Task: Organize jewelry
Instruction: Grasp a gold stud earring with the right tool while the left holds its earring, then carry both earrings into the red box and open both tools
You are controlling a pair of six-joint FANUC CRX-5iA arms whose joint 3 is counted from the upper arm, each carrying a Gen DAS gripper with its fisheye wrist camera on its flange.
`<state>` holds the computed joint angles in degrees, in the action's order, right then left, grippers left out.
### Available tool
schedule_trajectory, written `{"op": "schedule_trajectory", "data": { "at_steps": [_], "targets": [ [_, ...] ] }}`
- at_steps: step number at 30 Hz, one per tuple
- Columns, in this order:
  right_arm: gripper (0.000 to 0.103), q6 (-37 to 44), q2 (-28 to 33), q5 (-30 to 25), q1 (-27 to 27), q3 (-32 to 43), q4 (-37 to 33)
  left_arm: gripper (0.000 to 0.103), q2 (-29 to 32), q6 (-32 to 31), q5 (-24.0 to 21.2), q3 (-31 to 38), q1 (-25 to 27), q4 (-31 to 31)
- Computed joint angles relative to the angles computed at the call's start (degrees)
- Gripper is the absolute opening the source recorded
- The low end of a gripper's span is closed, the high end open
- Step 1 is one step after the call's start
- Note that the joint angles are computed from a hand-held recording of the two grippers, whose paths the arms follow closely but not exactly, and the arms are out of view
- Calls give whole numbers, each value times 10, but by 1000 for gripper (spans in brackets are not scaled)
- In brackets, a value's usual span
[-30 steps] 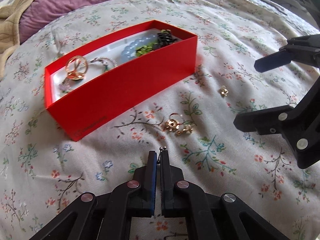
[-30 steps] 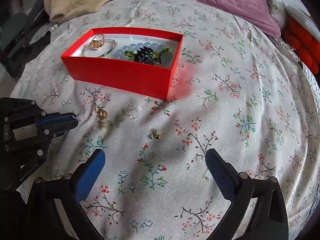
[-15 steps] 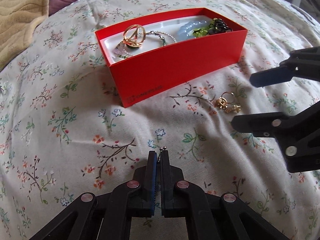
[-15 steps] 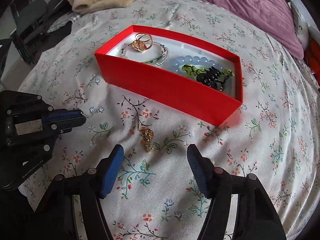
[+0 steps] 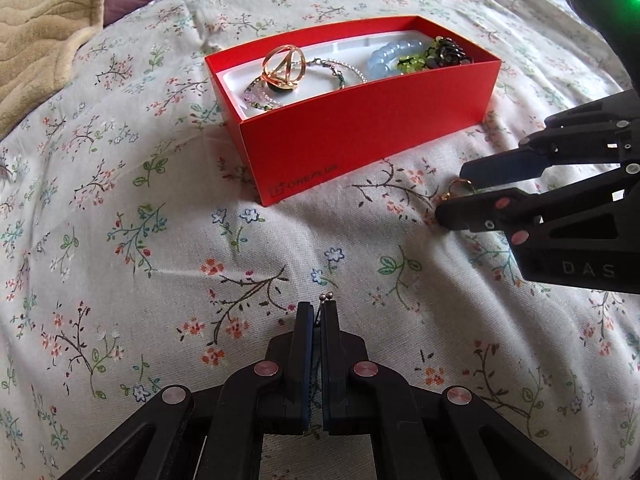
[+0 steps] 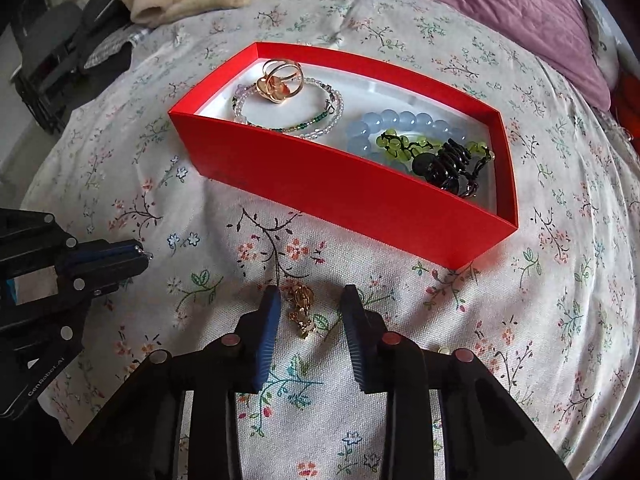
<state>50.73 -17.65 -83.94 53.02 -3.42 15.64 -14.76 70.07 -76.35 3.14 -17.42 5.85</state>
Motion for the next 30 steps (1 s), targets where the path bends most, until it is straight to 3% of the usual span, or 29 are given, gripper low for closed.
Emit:
{"op": "schedule_trajectory", "data": {
  "at_steps": [3,22,30],
  "targets": [
    [16,5,4,0,-1,6,-6,0,-1,4,0,0,-2,-4],
    [16,-29,-21,-25,1,32,7,0,8,29,1,26,1,-5],
    [16,-48,-32,-9,-11,54,24,0,19,58,17,58,7,13]
  ]
}}
